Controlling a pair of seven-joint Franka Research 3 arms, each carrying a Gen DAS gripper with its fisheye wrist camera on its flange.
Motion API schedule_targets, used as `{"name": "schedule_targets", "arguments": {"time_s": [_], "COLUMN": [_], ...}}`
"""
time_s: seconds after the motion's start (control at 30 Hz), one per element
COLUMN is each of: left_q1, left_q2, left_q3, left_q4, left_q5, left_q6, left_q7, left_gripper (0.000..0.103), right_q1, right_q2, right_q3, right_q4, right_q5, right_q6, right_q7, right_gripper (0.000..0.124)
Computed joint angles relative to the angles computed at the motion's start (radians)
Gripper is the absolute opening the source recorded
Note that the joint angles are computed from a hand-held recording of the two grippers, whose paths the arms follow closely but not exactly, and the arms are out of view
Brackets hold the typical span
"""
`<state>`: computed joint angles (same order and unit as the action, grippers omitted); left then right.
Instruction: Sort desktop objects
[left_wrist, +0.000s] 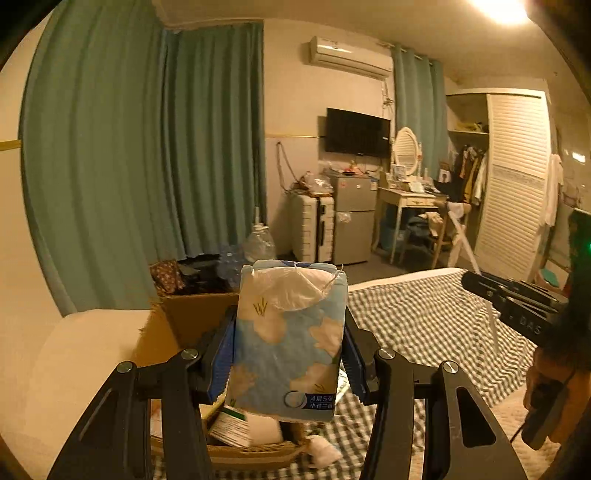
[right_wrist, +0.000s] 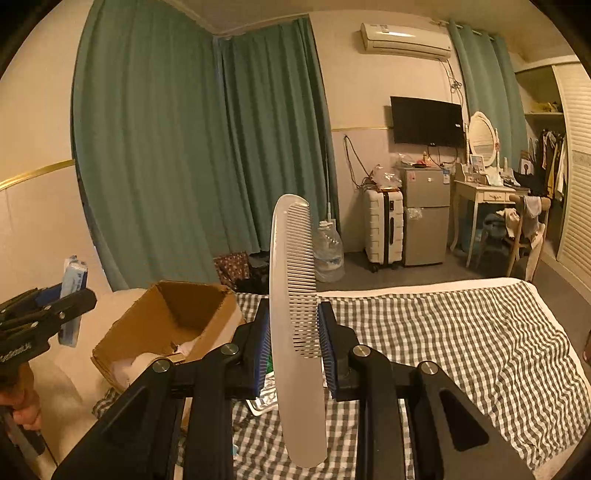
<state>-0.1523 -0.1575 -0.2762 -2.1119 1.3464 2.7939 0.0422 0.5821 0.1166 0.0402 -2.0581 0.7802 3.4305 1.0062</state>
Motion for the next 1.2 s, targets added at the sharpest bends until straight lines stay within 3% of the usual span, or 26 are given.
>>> {"name": "schedule_targets", "arguments": {"time_s": [0.07, 0.27, 0.4, 0.5, 0.63, 0.73, 1.2], "left_q1": [0.010, 0.038, 0.049, 0.052, 0.055, 0.061, 0.065], "left_q2": [-0.016, -0.037, -0.042, -0.037, -0.034, -0.023, 0.051], "left_q3": [0.013, 0.012, 0.014, 0.011, 0.022, 0.032, 0.062], "left_q4": [-0.017, -0.034, -0.044, -0.042, -0.047, -0.048, -0.014], "left_q5": [0.002, 0.026, 0.040, 0.059, 0.059, 0.050, 0.023], "left_q6": [0.010, -0.032, -0.045, -0.071, -0.081, -0.075, -0.096], "left_q7": [0.001, -0.012, -0.016, -0.010, -0.009, -0.014, 0.025], "left_gripper": [0.052, 0.052, 0.052, 0.052, 0.052, 0.052, 0.052], "right_q1": [0.045, 0.049, 0.203, 0.249, 0.214, 0.259, 0.214], "right_q2": [0.017, 0.042, 0.076, 0.096, 0.137, 0.174, 0.339], "right_q3": [-0.023, 0.007, -0.114, -0.150, -0.112, -0.160, -0.106], "right_q4": [0.029, 0.072, 0.139, 0.165, 0.214, 0.252, 0.424], "right_q5": [0.044, 0.004, 0.088, 0.072, 0.010, -0.028, -0.236], "right_q6": [0.004, 0.001, -0.027, -0.048, -0.083, -0.116, -0.212], "right_q7": [-0.049, -0.017, -0.094, -0.072, -0.008, 0.039, 0.193], "right_gripper": [0.023, 0.023, 0.023, 0.023, 0.023, 0.023, 0.023]}}
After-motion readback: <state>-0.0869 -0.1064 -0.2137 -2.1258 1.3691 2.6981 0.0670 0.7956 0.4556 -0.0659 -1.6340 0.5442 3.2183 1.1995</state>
